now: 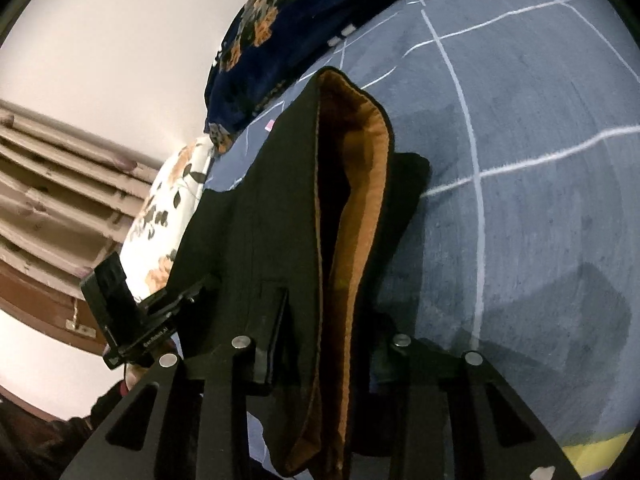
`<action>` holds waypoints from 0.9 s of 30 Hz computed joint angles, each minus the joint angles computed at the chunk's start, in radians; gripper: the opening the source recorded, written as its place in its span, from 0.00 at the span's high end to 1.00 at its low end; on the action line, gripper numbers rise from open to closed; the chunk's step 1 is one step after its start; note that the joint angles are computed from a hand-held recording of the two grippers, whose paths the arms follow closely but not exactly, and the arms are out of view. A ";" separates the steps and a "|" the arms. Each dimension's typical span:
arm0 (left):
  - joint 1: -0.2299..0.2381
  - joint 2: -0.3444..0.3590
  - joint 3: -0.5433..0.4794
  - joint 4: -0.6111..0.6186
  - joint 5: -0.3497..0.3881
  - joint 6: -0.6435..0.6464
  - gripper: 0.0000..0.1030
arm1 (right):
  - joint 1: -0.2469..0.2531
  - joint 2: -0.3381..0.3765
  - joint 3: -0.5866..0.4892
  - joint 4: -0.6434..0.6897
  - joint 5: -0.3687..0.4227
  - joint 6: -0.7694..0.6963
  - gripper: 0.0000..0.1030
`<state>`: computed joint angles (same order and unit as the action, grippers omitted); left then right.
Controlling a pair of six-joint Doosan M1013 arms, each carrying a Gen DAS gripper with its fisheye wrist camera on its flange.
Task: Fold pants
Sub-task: 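Press the left gripper onto the trousers while the right gripper holds the waistband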
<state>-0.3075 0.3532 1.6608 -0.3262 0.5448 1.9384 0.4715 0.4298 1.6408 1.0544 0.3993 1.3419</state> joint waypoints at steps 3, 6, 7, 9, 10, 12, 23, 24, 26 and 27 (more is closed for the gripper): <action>-0.007 -0.002 0.002 0.033 -0.008 -0.018 0.80 | -0.003 0.002 0.009 0.065 -0.006 -0.046 0.71; -0.013 0.000 -0.001 0.064 -0.012 -0.041 0.80 | 0.001 0.002 0.004 0.015 -0.012 -0.010 0.71; -0.014 0.001 -0.001 0.069 -0.013 -0.045 0.80 | 0.003 0.004 -0.002 -0.022 -0.013 0.018 0.71; -0.016 0.001 0.000 0.079 -0.016 -0.051 0.80 | 0.007 0.005 -0.008 -0.072 -0.015 0.056 0.71; -0.017 0.001 0.001 0.086 -0.019 -0.054 0.80 | 0.009 0.005 -0.010 -0.092 -0.018 0.073 0.71; -0.021 0.000 0.002 0.104 -0.023 -0.064 0.80 | 0.012 0.004 -0.010 -0.115 -0.023 0.097 0.71; -0.028 0.000 0.006 0.151 -0.037 -0.085 0.80 | 0.022 0.005 -0.030 -0.289 -0.016 0.265 0.71; -0.028 0.001 0.006 0.155 -0.037 -0.086 0.80 | 0.022 0.006 -0.030 -0.284 -0.014 0.265 0.71; -0.028 0.001 0.005 0.161 -0.036 -0.088 0.79 | 0.017 0.006 -0.030 -0.250 -0.008 0.244 0.71; -0.028 0.002 0.005 0.162 -0.036 -0.087 0.79 | 0.016 0.006 -0.028 -0.238 -0.005 0.229 0.71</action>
<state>-0.3356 0.3548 1.6654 -0.1645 0.5087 1.8511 0.4876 0.4359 1.6124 0.8168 0.3945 1.5714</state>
